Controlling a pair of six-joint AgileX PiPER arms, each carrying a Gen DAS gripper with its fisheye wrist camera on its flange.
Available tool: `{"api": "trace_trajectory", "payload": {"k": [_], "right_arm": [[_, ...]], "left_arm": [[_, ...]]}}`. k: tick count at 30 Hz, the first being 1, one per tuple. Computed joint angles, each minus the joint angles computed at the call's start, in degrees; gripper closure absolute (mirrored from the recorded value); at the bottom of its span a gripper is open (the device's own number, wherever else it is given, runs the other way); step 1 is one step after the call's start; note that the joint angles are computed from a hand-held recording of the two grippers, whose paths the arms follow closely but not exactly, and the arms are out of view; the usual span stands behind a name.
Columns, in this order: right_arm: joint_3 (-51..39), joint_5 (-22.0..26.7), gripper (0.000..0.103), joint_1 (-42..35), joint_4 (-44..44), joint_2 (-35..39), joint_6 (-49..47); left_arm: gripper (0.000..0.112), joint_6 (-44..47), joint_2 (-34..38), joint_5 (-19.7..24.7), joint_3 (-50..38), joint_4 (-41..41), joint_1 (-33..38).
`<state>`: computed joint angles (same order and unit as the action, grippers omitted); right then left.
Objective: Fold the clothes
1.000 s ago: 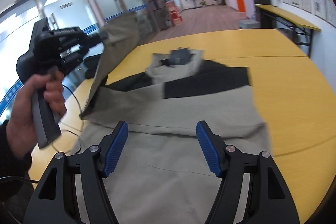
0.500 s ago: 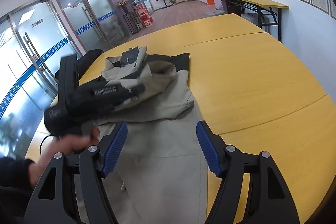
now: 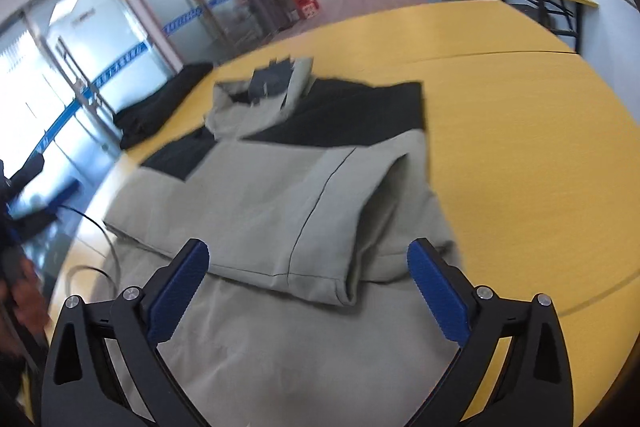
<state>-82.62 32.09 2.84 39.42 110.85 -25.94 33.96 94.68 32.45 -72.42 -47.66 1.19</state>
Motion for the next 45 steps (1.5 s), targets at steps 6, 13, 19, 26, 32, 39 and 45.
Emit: {"api": "trace_trajectory", "payload": {"k": [6, 13, 19, 26, 32, 39, 45], "right_arm": [[-10.23, 0.82, 0.066, 4.78, -19.15, 10.45, 18.75], [-12.77, -1.41, 0.098, 5.18, -30.91, 7.54, 29.03], [-16.35, 5.07, 0.096, 4.89, -41.90, 12.57, 37.35], [-23.05, 13.24, 0.080, 6.48, -45.94, 15.05, 37.48], [-10.38, 3.60, 0.046, 8.58, -53.10, 2.88, 43.82], [-4.72, 2.73, 0.050, 11.70, -36.20, 1.47, 27.10], [12.81, 2.35, 0.025, 10.94, -26.19, -15.28, 23.08]], "left_arm": [[0.020, -1.26, 20.36, 11.79, -15.88, 5.17, 12.01], [0.020, 1.43, 25.88, 21.08, -17.89, -1.46, 12.05], [0.017, 1.11, 24.87, 22.70, -12.65, -7.87, 9.39], [0.016, 0.63, 19.69, 24.28, -15.10, -9.88, 12.88], [0.013, -9.47, 30.07, 23.08, -24.85, -0.33, 13.36], [0.018, -7.43, 23.08, 22.72, -19.80, 10.87, 10.01], [0.020, 1.36, 0.34, 30.10, -5.55, 11.76, 16.62]]}}
